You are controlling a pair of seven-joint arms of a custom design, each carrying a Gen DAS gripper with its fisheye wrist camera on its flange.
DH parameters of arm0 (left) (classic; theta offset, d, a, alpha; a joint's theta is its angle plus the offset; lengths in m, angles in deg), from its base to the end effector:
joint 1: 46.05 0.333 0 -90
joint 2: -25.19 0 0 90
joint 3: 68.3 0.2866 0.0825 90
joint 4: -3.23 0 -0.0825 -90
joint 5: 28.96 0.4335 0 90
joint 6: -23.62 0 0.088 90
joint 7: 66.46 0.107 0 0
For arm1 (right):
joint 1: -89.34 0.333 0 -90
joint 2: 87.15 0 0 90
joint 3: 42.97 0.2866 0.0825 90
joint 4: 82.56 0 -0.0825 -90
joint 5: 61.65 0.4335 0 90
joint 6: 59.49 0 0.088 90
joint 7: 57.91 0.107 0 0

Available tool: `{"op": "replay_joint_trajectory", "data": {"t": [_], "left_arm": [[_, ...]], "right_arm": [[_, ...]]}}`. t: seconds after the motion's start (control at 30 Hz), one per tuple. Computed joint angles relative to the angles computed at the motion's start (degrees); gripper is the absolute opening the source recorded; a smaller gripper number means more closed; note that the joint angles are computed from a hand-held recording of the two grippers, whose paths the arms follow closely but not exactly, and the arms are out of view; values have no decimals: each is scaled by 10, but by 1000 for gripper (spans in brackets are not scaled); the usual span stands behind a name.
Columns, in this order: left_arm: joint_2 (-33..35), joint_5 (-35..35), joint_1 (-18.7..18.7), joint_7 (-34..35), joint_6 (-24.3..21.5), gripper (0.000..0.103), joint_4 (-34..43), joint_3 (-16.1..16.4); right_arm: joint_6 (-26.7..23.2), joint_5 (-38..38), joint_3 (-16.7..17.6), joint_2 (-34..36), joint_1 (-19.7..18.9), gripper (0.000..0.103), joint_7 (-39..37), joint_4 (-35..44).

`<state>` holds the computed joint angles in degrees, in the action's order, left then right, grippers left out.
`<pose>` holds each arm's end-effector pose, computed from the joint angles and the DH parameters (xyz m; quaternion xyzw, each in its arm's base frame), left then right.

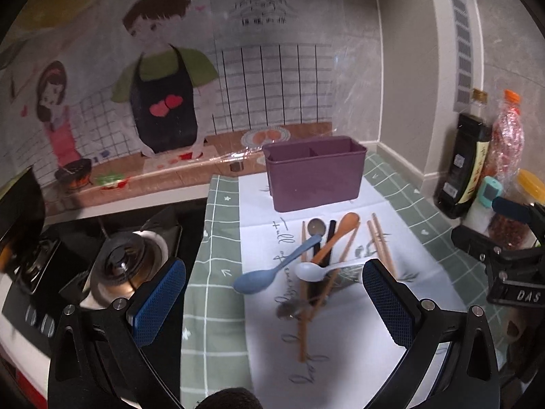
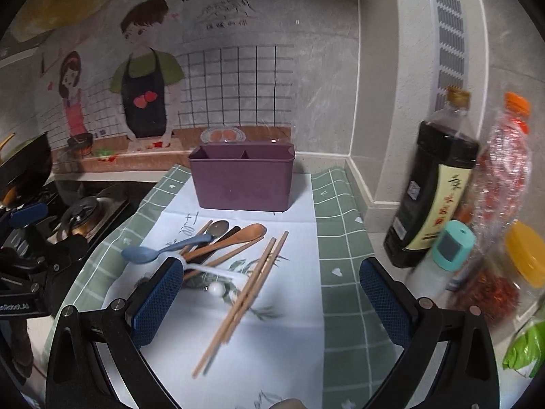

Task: Organize utensils
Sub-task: 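Move both grippers down toward the utensil pile on the tablecloth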

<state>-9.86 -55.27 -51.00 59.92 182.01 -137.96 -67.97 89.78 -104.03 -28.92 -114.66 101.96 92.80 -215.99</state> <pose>0.4796 -0.0196 0.5735 -0.5020 0.7318 -0.3571 0.2915 0.4533 0.2559 0.5537 -0.6035 0.6468 -0.3450 0.3137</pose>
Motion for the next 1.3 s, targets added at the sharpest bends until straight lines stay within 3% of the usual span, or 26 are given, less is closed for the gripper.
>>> {"op": "replay_joint_trajectory", "data": {"t": [0.2, 0.33, 0.53, 0.63, 0.77, 0.9, 1.0, 1.03, 1.07, 1.13, 1.2, 1.3], "left_arm": [[93, -33, -14, 62, -28, 103, 80, 31], [153, -84, -19, 140, -62, 103, 140, 43], [247, -136, -3, 231, -217, 103, 256, 43], [282, -141, 14, 250, -258, 103, 290, 27], [316, -95, 41, 212, -281, 99, 314, -7], [335, -27, 59, 134, -271, 73, 319, -37], [333, -28, 68, 66, -298, 61, 322, -43], [324, -36, 69, 53, -294, 58, 313, -44], [306, -29, 68, 27, -264, 52, 289, -48], [290, -7, 67, -24, -239, 51, 268, -52], [277, 16, 70, -98, -249, 51, 255, -52], [251, 13, 68, -124, -252, 52, 228, -47]], "right_arm": [[-42, 17, -9, 82, 2, 103, 0, 75], [-85, 10, -16, 123, 12, 103, 11, 123], [-129, 10, -31, 135, 29, 102, 31, 142], [-142, 35, -43, 132, 37, 99, 5, 133], [-141, 68, -54, 119, 41, 95, -30, 110], [-94, 102, -71, 96, 39, 83, -94, 68], [-73, 181, -95, 110, 48, 49, -178, 66], [-65, 210, -104, 119, 51, 31, -211, 70], [-60, 225, -104, 127, 49, 24, -227, 74], [-44, 257, -107, 154, 46, 24, -253, 89], [-28, 309, -114, 184, 48, 24, -287, 110], [-25, 350, -111, 220, 46, 24, -319, 141]]}}
